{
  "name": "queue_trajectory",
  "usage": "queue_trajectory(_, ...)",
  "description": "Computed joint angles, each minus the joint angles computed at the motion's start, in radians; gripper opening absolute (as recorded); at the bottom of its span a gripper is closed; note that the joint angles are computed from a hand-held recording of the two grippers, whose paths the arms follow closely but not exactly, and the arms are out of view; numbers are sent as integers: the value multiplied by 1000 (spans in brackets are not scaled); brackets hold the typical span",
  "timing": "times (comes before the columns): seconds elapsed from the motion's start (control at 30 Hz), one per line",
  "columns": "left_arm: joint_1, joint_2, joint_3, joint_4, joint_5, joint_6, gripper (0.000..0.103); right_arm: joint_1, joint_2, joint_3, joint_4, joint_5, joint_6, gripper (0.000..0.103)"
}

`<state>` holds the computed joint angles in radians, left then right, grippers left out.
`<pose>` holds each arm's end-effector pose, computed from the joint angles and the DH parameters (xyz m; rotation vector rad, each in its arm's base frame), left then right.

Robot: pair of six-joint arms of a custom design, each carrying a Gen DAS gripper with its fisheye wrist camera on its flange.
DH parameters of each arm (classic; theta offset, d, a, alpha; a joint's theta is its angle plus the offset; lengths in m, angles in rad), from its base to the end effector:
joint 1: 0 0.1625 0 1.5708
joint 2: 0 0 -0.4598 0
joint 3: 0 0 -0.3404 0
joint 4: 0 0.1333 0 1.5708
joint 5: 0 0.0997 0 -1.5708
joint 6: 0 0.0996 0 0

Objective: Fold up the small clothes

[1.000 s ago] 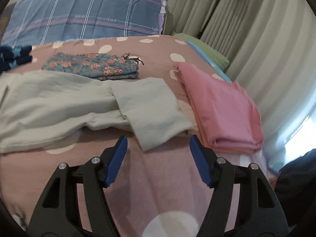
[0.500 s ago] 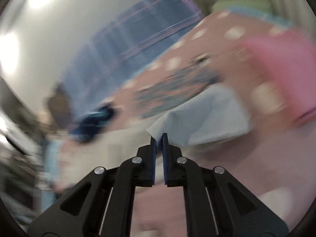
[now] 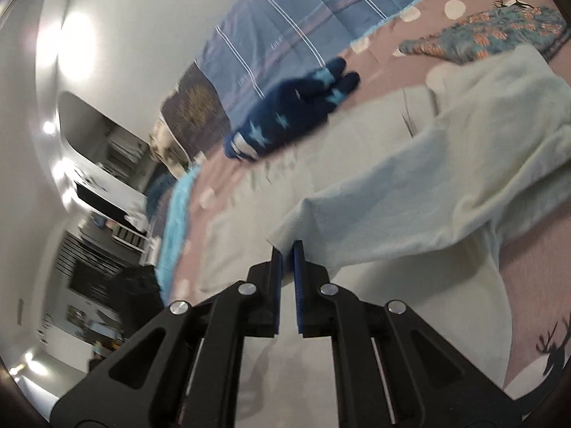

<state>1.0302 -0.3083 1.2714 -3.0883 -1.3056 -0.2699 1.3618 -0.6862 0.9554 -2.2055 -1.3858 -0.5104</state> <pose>-0.2585 -0.7404 -0.0067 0.2897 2.9644 -0.9348 -0.0201 -0.8258 0.3075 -0.5071 2.9928 -0.6241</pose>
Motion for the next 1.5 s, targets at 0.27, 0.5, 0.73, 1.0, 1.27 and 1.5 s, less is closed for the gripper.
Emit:
queue_trajectory(0.27, 3, 136, -250, 220, -188, -77, 75, 8, -129, 373, -505, -261, -346, 6)
queue_trajectory(0.5, -9, 219, -426, 369, -206, -88, 75, -44, -164, 426, -495, -323, -389, 6)
queue_trajectory(0.73, -12, 337, -679, 523, -128, -131, 0, -68, -178, 438, -474, -275, -366, 10)
queue_trajectory(1.0, -82, 205, -482, 214, 44, 72, 0, -72, -192, 431, -481, -252, -349, 22)
queue_trajectory(1.27, -104, 26, -293, 141, 434, 208, 0, -70, -192, 417, -477, -255, -349, 33)
queue_trajectory(1.5, -66, -68, -268, 285, 602, 149, 0, -42, -178, 415, -501, -257, -370, 42)
